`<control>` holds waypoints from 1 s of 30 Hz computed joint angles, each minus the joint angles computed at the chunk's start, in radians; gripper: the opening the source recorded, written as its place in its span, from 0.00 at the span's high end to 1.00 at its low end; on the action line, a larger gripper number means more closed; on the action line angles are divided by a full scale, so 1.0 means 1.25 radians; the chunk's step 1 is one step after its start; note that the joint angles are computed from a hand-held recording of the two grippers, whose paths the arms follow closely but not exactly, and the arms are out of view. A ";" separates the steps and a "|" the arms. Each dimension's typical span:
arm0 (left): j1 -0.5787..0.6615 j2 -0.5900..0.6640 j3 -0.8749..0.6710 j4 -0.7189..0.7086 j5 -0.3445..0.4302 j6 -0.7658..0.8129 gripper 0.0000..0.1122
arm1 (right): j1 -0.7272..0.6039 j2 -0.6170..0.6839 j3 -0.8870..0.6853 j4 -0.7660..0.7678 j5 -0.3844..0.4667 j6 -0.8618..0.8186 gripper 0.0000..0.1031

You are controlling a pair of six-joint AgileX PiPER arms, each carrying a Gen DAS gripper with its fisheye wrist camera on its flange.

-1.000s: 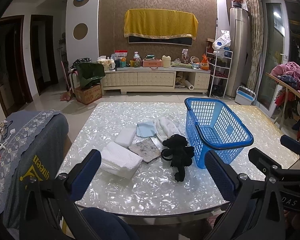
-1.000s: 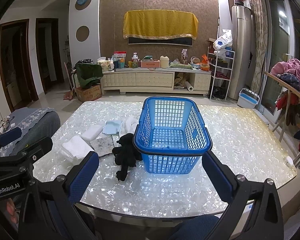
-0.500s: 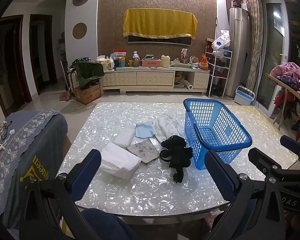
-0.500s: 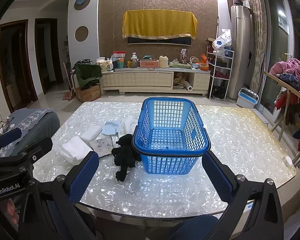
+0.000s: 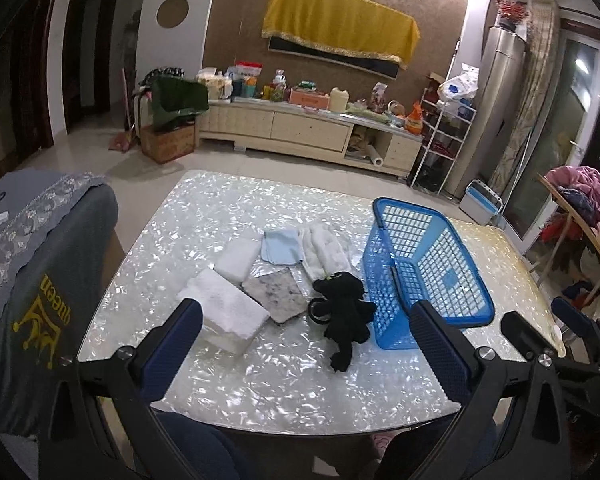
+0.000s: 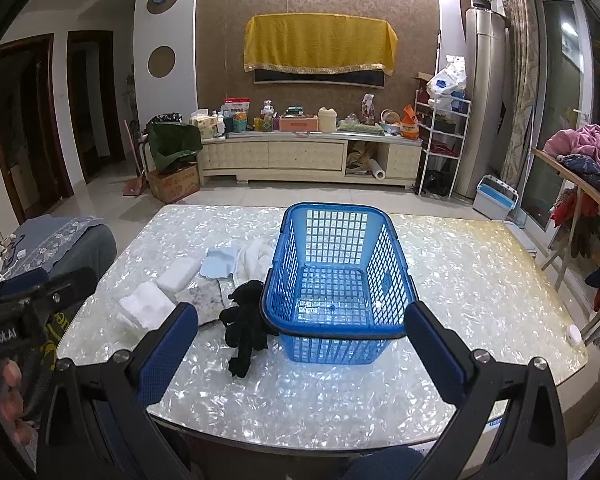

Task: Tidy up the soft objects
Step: 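Move right tool to black plush toy while left tool moves to white waffle towel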

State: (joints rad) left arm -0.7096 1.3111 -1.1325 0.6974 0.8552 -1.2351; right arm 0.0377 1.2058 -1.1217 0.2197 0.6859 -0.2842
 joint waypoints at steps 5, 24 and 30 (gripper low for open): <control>0.100 0.037 -0.046 -0.096 0.005 0.145 0.08 | 0.012 0.059 -0.055 0.004 0.023 -0.010 0.00; 0.435 0.109 -0.061 -0.382 -0.068 0.625 0.09 | 0.152 0.380 -0.362 0.019 0.210 -0.022 0.00; 0.507 0.147 -0.037 -0.474 -0.107 0.738 0.29 | 0.201 0.460 -0.430 0.001 0.243 -0.019 0.00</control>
State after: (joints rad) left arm -0.0753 1.4945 -1.1791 0.1048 0.7210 -0.3122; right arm 0.2894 1.7803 -1.6596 0.2209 0.9897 -0.3079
